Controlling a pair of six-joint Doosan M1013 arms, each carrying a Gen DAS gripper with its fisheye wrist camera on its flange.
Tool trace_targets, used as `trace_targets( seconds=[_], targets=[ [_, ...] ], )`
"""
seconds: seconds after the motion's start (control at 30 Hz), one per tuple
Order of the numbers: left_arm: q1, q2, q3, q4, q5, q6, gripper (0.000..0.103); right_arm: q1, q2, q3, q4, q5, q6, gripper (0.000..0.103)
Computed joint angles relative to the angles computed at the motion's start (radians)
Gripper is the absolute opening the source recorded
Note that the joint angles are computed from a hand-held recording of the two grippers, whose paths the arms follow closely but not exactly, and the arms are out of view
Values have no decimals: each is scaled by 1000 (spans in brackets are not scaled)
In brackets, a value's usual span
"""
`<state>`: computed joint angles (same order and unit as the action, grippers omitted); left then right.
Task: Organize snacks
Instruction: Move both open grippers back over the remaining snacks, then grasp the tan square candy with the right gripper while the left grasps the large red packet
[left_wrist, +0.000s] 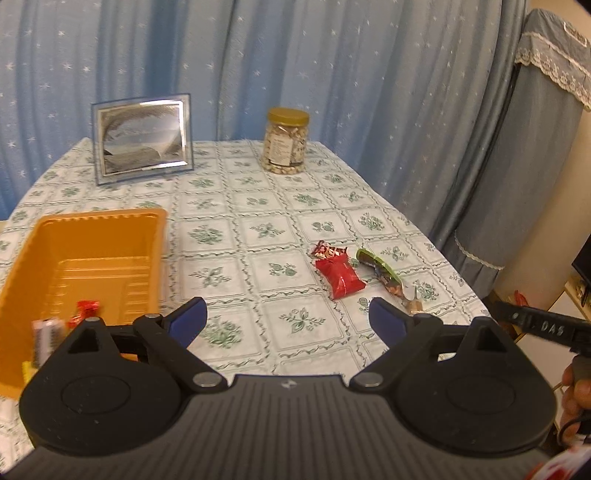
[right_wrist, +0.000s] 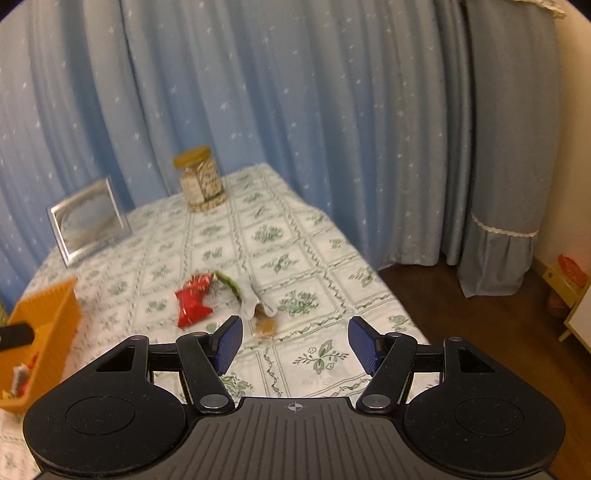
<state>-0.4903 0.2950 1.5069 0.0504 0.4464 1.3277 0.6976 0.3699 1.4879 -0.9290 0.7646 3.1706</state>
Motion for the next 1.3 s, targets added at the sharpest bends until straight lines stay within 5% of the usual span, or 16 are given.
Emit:
trace_targets(
  seconds=[0.4, 0.73, 0.83, 1.17, 1.3],
  targets=[
    [-1, 104, -63, -69, -3, 114, 93, -48, 124, -84, 88, -78, -158, 54],
    [-9, 142, -86, -60, -19, 142, 93, -53, 194, -146, 71, -28, -224, 41],
    [-11, 149, -91, -62, -21, 147, 93, -50, 197, -146, 45, -19, -205, 24],
    [-19, 203, -142, -137, -33, 185, 93, -51, 149, -91, 20, -32, -137, 21],
    [-21, 243, -186, -178, -20, 180, 81, -53, 129, -68, 14, -35, -92, 21]
  ],
)
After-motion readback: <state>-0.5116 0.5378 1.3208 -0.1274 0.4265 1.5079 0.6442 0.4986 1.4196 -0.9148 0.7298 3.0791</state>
